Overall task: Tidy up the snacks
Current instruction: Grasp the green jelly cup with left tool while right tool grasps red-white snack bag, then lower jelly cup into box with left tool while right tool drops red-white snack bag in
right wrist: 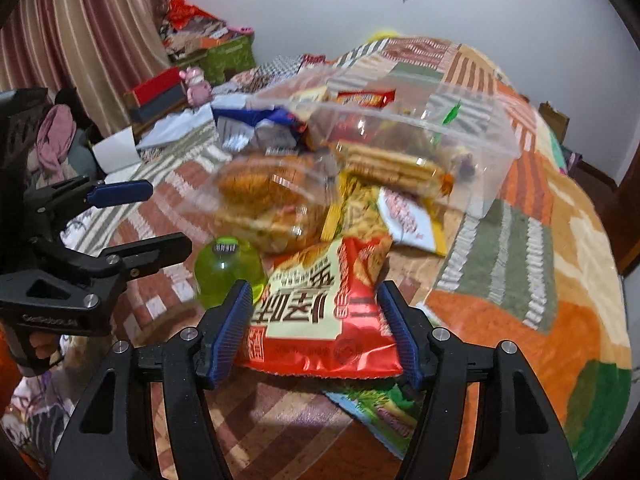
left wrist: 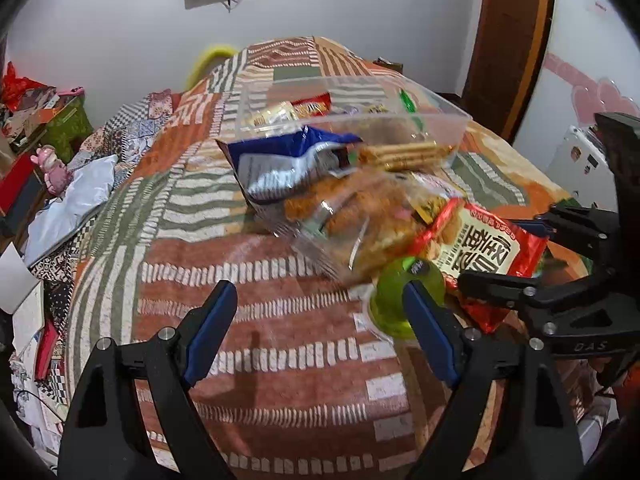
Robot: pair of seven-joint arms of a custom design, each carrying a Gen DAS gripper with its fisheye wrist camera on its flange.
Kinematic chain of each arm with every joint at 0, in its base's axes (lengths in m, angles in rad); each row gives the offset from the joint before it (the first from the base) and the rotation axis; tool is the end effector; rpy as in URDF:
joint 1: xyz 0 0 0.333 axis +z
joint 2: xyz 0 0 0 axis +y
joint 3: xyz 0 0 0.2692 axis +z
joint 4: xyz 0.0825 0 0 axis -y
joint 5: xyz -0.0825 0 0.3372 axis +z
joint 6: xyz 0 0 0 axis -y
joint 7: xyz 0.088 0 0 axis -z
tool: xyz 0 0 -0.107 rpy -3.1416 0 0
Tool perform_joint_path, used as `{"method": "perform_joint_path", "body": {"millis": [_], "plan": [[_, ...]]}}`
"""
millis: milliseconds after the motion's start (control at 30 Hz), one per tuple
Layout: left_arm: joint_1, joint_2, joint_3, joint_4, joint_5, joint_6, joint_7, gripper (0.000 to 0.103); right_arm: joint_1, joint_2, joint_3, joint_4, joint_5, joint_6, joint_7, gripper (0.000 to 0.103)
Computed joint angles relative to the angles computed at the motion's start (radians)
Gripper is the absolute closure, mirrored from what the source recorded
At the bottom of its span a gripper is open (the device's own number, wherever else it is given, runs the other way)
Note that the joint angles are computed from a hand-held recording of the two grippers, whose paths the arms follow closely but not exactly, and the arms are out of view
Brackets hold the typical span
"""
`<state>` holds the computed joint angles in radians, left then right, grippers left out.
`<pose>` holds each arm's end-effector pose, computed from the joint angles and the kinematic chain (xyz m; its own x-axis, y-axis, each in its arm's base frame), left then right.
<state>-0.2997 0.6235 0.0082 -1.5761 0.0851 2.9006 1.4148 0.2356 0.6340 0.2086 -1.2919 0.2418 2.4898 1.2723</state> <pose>0.6510 -0.2018 0.3466 -0.2220 -0.9747 0.0271 -0.7485 0.1525 -0.6454 0.6497 0.2646 0.4241 0.5351 -0.8249 -0.1823 -0.7395 -0.3531 -0.5732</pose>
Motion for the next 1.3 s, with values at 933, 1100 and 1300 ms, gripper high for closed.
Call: {"method": "perform_joint_path", "body": {"millis": [933, 1100, 1300], "plan": [[0.048, 0.187, -0.139, 0.281, -0.164, -0.166, 0.164, 0.055, -0.045, -0.1, 0.015, -0.143, 0.043, 0.162, -0.003, 0.062], [0.03, 0.163, -0.121, 0.237, -0.147, -0.131, 0.164, 0.055, -0.053, -0.107, 0.016, -0.141, 0.049, 0.188, 0.002, 0.062], [0.03, 0.115, -0.121, 0.173, -0.15, -0.087, 0.162, 0.055, -0.06, -0.111, 0.021, -0.14, 0.052, 0.22, 0.008, 0.062]]}}
